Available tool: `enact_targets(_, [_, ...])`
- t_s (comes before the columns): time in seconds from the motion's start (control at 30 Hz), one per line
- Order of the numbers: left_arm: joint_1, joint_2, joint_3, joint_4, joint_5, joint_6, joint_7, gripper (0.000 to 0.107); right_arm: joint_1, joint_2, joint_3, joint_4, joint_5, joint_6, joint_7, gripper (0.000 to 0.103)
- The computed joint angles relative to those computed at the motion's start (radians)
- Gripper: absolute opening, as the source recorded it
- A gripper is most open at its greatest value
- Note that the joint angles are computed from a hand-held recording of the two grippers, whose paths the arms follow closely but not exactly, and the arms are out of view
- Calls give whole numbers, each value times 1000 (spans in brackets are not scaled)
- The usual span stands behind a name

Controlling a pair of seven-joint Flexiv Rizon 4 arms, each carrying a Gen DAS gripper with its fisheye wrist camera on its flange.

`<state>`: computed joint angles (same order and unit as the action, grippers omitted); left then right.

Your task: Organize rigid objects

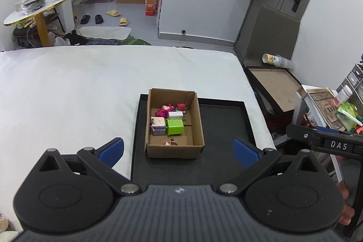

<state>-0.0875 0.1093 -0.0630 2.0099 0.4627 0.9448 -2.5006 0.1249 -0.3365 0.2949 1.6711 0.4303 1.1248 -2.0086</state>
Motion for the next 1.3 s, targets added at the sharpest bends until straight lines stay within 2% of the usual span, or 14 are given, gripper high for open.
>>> enact_targets(0.37, [4,13,3,39,-20,34,45,102,20,54,-3,78,-16,51,-1,103])
enact_targets(1.3, [18,20,-7,56,-24,81,58,102,18,90,-8,110,45,71,-12,103])
